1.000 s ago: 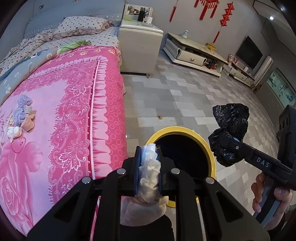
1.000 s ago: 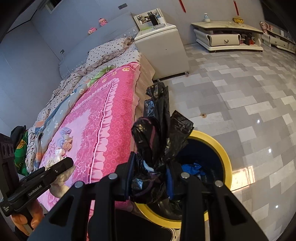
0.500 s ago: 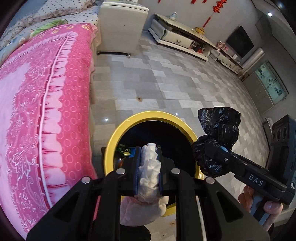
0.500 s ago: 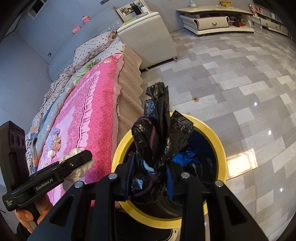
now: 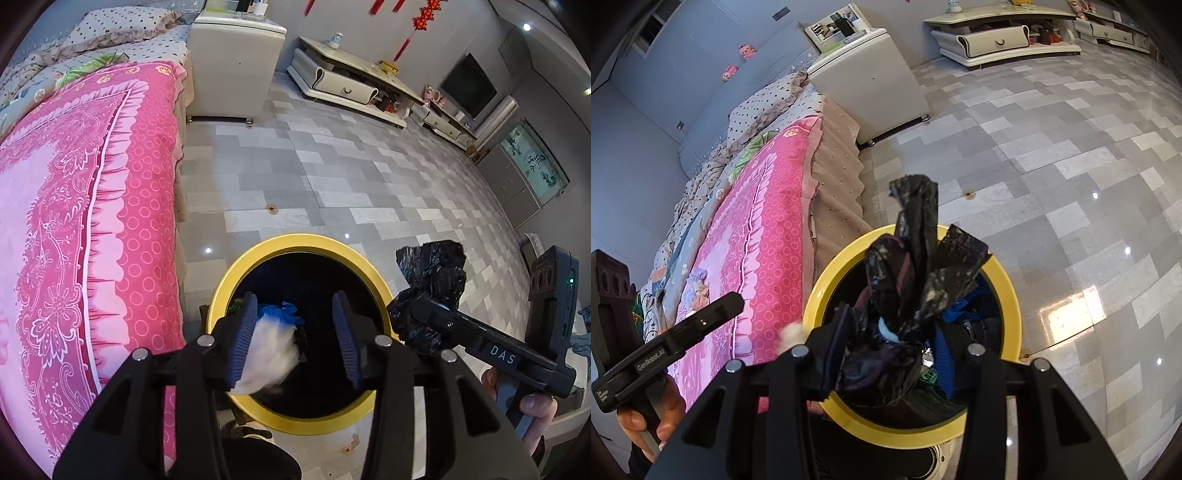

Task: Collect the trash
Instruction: 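Open both tools to drop the white paper and black bag into the bin, then move both open tools back over the bed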

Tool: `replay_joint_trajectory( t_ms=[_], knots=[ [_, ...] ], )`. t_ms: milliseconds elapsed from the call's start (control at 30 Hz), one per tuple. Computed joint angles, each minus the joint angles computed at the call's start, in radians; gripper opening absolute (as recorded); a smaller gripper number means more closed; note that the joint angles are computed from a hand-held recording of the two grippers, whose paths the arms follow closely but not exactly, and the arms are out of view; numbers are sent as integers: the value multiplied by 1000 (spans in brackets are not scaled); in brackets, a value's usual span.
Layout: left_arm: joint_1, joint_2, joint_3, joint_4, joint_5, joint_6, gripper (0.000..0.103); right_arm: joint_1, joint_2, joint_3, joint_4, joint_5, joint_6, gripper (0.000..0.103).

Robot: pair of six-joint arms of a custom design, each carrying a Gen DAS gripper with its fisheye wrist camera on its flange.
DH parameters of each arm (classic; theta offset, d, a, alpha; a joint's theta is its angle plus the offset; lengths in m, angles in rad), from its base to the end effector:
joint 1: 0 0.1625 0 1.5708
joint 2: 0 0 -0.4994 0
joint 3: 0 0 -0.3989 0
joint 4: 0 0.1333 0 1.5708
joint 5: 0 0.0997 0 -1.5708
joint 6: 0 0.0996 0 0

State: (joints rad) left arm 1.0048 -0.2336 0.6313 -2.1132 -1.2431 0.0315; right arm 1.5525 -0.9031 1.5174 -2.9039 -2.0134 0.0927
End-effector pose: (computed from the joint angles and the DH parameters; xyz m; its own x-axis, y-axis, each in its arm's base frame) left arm -0.3784 -0.9039 0.0447 -0.8069 0.4946 -0.3229 0.5563 0.8201 -0.1341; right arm 0.0765 -0.7710 0.3226 -0.8932 0.3669 0.2600 0.0969 0.7216 -0.6855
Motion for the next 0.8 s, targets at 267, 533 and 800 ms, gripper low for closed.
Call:
replay_joint_trajectory(
  t_ms=[267,533,800],
  knots=[
    [2,-46,72,-67,36,8,57,4,-15,31,-24,-13,30,57],
    [27,-88,105,-120,99,5,67,22,-19,31,-37,-37,38,65],
    [77,-126,98,-139,171,-1,68,70,27,-37,5,-51,-18,65]
  ],
)
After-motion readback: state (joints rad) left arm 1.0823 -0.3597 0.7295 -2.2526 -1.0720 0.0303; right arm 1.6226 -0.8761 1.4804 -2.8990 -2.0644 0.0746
